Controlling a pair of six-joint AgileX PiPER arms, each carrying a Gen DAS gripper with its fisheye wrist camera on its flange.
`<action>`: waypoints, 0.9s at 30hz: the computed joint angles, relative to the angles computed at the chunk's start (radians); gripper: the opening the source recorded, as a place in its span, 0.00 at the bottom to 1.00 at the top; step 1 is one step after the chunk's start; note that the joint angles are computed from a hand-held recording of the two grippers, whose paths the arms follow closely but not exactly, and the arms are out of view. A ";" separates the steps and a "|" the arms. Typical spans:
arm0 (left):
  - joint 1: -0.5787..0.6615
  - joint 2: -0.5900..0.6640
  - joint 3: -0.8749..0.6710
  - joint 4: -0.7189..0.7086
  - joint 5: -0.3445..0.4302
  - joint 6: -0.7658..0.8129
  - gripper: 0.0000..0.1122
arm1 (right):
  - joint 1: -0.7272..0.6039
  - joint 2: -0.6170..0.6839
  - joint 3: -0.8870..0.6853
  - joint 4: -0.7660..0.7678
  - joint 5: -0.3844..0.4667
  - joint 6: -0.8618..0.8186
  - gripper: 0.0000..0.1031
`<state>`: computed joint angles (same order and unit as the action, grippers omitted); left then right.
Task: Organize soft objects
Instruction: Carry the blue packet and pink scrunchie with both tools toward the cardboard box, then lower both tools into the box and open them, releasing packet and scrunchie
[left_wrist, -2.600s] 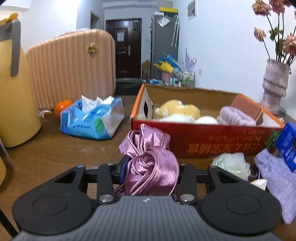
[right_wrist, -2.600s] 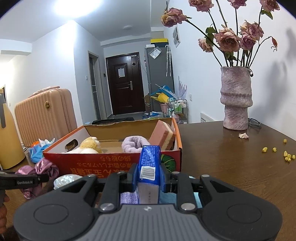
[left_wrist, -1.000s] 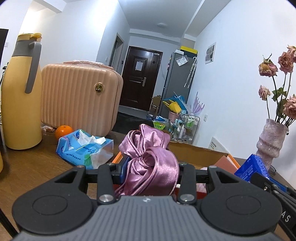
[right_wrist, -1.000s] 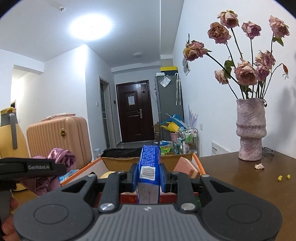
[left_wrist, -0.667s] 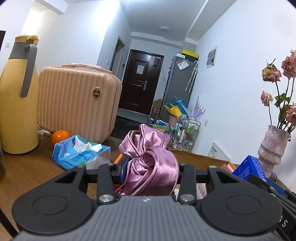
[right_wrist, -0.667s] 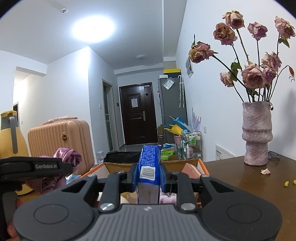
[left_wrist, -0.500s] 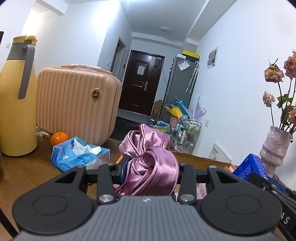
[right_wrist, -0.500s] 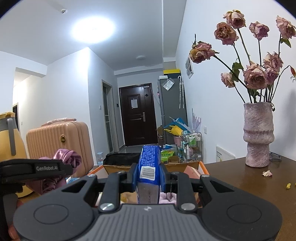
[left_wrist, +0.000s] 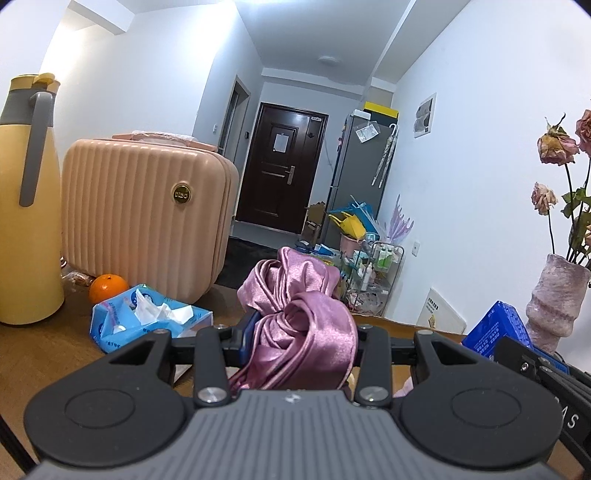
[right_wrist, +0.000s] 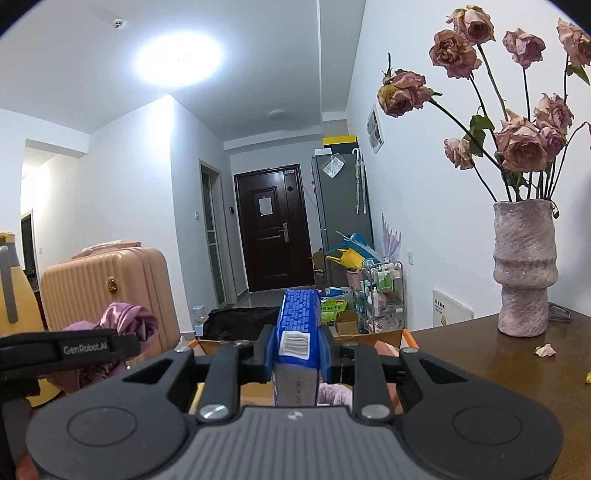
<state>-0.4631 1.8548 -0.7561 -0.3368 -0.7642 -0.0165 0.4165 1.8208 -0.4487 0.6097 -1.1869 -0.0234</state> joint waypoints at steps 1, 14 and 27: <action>0.002 0.004 -0.007 0.001 0.003 0.001 0.36 | -0.001 0.000 -0.001 -0.001 0.001 0.000 0.22; 0.005 0.070 -0.120 -0.009 0.046 0.045 0.36 | -0.058 0.043 -0.097 -0.058 0.067 -0.025 0.22; 0.001 0.173 -0.262 -0.008 0.104 0.123 0.36 | -0.140 0.078 -0.229 -0.141 0.250 -0.062 0.22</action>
